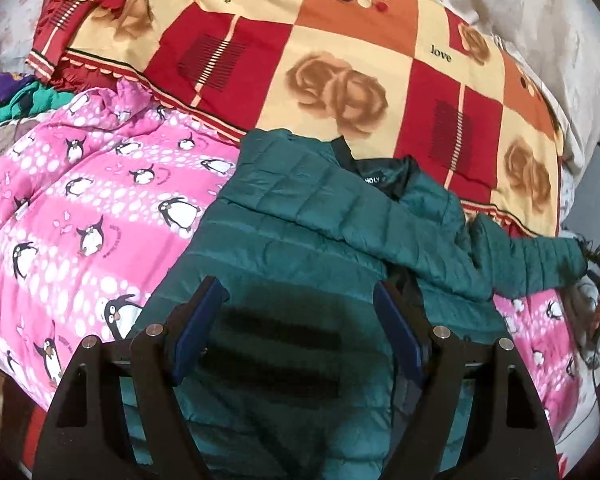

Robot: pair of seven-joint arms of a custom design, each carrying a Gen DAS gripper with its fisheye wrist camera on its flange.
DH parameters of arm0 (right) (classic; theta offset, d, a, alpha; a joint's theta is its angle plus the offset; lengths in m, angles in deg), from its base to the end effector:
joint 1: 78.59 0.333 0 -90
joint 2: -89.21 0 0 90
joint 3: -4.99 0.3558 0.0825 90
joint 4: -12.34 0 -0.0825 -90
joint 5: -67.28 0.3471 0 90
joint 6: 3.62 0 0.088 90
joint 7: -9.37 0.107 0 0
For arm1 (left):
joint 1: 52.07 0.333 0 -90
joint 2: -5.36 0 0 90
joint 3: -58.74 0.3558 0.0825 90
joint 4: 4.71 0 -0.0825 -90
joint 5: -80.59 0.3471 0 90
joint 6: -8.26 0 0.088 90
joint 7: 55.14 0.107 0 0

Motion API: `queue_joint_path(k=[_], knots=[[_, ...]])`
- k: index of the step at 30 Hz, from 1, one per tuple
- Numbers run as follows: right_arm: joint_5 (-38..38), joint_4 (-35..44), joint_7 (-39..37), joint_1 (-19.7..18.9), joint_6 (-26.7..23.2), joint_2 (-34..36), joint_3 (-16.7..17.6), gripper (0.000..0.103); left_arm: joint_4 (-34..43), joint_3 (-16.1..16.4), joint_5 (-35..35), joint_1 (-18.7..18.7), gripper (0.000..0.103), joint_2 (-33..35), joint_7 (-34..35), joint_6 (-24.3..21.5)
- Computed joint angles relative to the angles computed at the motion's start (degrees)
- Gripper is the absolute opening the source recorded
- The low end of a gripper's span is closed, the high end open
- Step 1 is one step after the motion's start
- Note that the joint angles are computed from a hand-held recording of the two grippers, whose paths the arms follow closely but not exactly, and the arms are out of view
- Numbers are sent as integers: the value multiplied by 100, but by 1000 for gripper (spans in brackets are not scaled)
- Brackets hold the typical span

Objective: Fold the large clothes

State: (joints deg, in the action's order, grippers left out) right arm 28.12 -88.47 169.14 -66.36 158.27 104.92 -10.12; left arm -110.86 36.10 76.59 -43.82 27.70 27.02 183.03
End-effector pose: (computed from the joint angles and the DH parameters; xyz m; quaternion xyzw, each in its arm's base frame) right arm 0.6555 0.0207 0.5525 -0.3959 0.8076 -0.3158 0.3022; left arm 0.6581 -0.1214 0.4847 -0.6590 0.6302 -0.3784 0.1595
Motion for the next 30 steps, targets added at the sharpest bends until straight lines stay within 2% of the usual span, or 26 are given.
queue_joint_path(k=[2, 4, 5, 6, 7, 9, 10, 12, 13, 14, 17, 21, 23, 26, 30], knots=[[190, 251, -167, -100, -178, 207, 25, 73, 52, 4, 4, 1, 79, 30, 4, -66], [684, 457, -566, -269, -362, 396, 159, 73, 82, 30, 8, -29, 79, 50, -4, -83], [899, 537, -754, -312, -503, 471, 203, 73, 89, 80, 38, -76, 79, 53, -24, -65], [1279, 748, -1121, -421, -866, 609, 339, 73, 103, 146, 99, -145, 79, 57, -46, -65], [1492, 829, -1365, -470, -967, 683, 393, 73, 117, 199, 153, -195, 79, 58, -64, -85], [1568, 924, -1607, -380, -1044, 768, 312, 68, 135, 214, 199, -211, 79, 69, -58, -100], [1510, 943, -1603, -289, -1073, 779, 221, 61, 145, 193, 197, -190, 79, 77, -42, -116], [1439, 867, -1554, -178, -964, 734, 114, 49, 181, 210, 197, -198, 79, 93, -59, -178], [1441, 766, -1541, -165, -807, 672, 102, 35, 211, 276, 223, -249, 79, 98, -103, -239], [1501, 671, -1538, -169, -645, 616, 121, 30, 249, 444, 305, -383, 79, 94, -220, -313], [1138, 552, -1276, 117, -525, 472, -87, 25, 443, 1093, 716, -894, 79, 119, -787, -676], [1071, 447, -1171, 239, -294, 331, 58, 18, 806, 1906, 1662, -1554, 79, 223, -1713, -1420], [1077, 454, -1145, 347, -184, 310, 143, 16, 1009, 1965, 2023, -1621, 79, 302, -1901, -1794], [1050, 632, -1035, 600, -97, 371, 230, 16, 1167, 1792, 2090, -1426, 79, 394, -1892, -1972], [1222, 1115, -1242, 853, -220, 606, 421, 16, 1034, 1997, 2362, -1379, 79, 327, -2418, -1736]])
